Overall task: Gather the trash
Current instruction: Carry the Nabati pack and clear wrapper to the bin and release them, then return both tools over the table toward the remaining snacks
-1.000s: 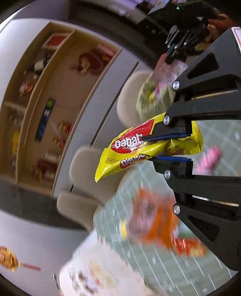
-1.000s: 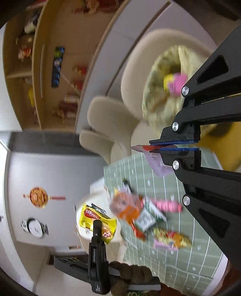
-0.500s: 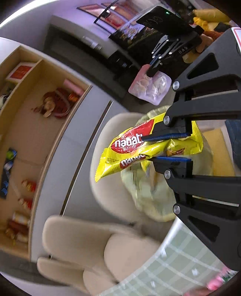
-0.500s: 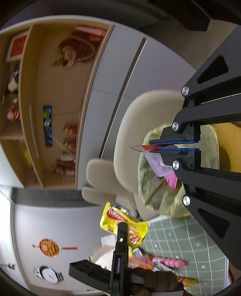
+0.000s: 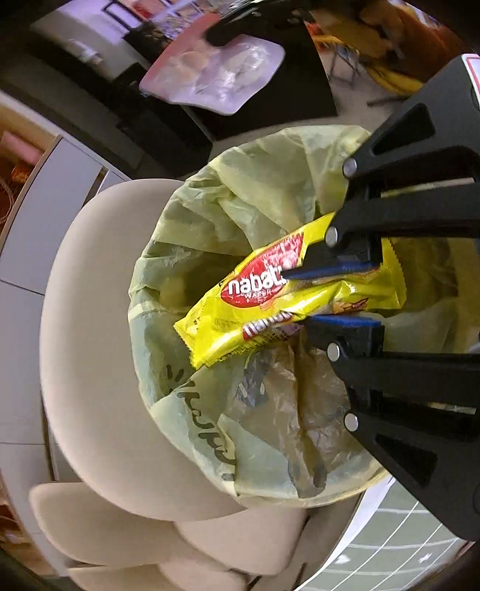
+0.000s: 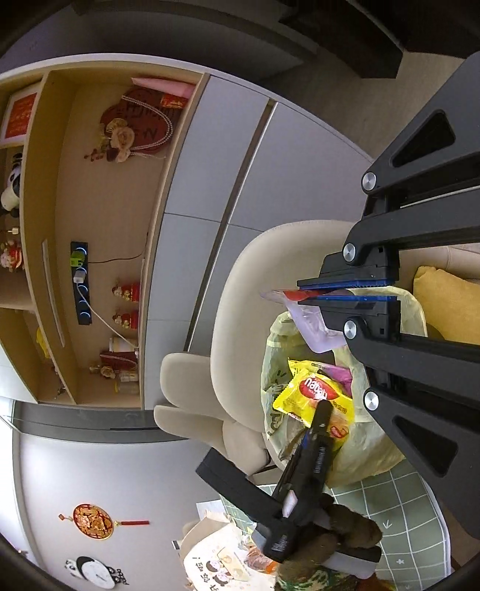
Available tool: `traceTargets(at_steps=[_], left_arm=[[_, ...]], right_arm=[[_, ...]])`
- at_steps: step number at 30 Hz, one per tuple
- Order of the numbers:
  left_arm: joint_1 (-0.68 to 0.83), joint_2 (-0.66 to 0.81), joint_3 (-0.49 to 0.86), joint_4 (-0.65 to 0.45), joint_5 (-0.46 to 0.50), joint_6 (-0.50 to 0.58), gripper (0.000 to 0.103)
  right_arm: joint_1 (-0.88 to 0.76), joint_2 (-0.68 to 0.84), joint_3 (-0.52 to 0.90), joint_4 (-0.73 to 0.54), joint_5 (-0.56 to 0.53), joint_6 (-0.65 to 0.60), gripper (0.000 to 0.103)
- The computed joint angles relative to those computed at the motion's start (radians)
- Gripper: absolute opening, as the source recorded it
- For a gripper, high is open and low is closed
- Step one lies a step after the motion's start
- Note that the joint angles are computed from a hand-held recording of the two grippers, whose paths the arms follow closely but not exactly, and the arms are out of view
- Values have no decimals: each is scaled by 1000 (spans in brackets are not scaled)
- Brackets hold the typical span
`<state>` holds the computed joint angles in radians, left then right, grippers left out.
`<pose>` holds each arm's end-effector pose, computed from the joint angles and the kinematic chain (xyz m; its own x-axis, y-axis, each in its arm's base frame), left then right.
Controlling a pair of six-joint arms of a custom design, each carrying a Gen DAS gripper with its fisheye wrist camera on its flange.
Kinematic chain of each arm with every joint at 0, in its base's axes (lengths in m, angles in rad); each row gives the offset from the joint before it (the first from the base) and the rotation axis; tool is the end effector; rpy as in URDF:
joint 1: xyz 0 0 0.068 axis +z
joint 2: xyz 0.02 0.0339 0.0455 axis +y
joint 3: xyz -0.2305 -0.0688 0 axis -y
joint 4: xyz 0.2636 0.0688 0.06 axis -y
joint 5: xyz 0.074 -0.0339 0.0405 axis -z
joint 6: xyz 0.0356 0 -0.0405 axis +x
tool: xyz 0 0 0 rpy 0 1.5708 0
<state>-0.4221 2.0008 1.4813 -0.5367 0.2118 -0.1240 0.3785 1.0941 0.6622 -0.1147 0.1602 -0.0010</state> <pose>0.3876 -0.1823 0.1495 -0.8492 0.2488 -0.4658 0.3929 0.8870 -0.2425 0.2548 0.0952 0.2057 -0.4828 -0.1930 -0.8542 -0.2387 0.9675 -0.0838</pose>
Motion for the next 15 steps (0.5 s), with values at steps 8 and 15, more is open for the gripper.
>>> traceTargets(at_steps=[8,15], left_arm=[[84,-349,-362,245,56,-129,58],[142,-706,-710,328,-129,-139,58]], right_arm=[[51,138,74,42,-49,30,5],[120,483,363,-8,-224,93,5]])
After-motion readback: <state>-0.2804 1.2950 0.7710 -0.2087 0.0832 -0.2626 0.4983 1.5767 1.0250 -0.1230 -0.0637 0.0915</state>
